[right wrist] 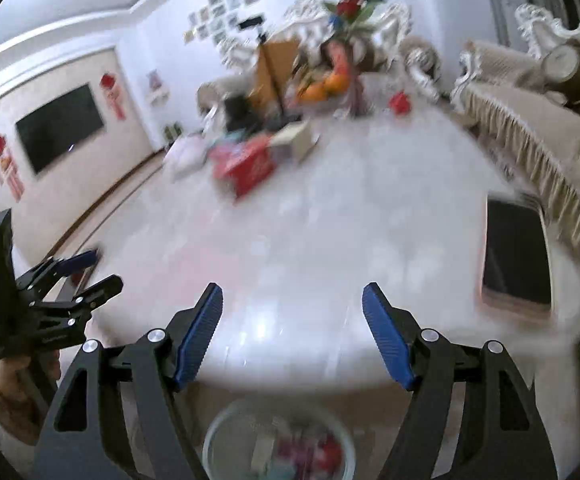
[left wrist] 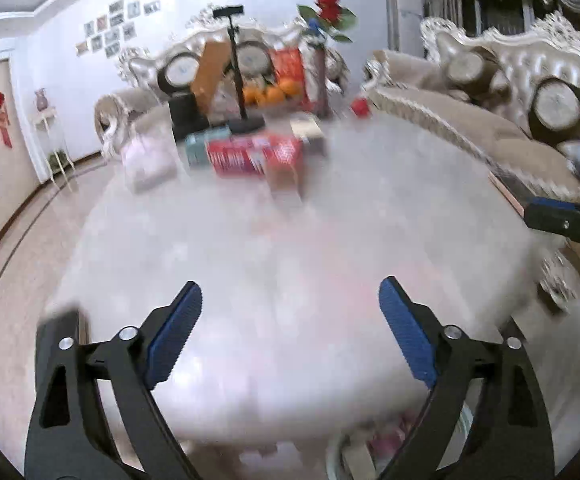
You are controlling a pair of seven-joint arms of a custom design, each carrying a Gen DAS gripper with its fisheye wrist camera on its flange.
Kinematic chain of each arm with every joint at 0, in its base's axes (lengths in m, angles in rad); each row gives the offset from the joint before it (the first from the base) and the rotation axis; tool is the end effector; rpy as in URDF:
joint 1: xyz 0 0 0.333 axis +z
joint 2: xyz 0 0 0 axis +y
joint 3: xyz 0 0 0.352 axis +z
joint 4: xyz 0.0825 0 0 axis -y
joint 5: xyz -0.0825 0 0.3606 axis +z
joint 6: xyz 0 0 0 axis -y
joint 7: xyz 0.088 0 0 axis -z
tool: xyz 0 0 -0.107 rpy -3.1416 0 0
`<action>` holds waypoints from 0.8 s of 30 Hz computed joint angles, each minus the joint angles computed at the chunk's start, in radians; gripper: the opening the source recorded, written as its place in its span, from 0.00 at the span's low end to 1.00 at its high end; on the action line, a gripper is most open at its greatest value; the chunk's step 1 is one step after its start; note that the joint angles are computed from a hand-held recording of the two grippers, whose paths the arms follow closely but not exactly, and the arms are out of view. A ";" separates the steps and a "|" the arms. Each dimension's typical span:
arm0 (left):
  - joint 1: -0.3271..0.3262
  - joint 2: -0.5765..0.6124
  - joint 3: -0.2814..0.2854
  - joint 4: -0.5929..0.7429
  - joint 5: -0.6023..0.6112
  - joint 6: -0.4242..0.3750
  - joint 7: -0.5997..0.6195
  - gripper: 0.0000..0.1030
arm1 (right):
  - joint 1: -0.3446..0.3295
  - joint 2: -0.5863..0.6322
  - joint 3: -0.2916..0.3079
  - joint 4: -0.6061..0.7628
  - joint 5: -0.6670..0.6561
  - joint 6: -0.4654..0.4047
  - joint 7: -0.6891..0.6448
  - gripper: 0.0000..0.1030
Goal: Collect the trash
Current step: 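Carry the teal box and snack bag over the wastebasket and release both, then grasp the red toothpaste box with the left tool while the right tool grasps the cream KIMTRUE box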
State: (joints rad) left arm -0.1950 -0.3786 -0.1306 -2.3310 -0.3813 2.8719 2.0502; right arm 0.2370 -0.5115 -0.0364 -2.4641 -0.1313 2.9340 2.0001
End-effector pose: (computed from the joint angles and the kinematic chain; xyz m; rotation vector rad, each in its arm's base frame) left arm 0.4294 -0.1338 0.6336 -1.2289 2.0751 -0.9809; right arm 0.3937 0.0850 0.6357 -1.4772 1.6652 -0.6133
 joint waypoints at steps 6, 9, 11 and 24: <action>0.059 0.293 -0.069 0.318 0.142 -0.052 -0.175 0.86 | -0.087 0.324 0.038 0.337 -0.069 -0.034 0.024 0.67; 0.055 0.408 -0.069 0.441 0.262 -0.076 -0.282 0.86 | -0.091 0.485 0.047 0.539 -0.102 -0.106 0.040 0.69; 0.043 0.473 -0.061 0.515 0.296 -0.105 -0.307 0.86 | -0.085 0.592 0.048 0.689 -0.129 -0.177 0.058 0.69; 0.030 0.628 -0.046 0.705 0.210 -0.255 -0.273 0.86 | -0.024 0.953 0.026 1.202 -0.127 -0.545 0.035 0.69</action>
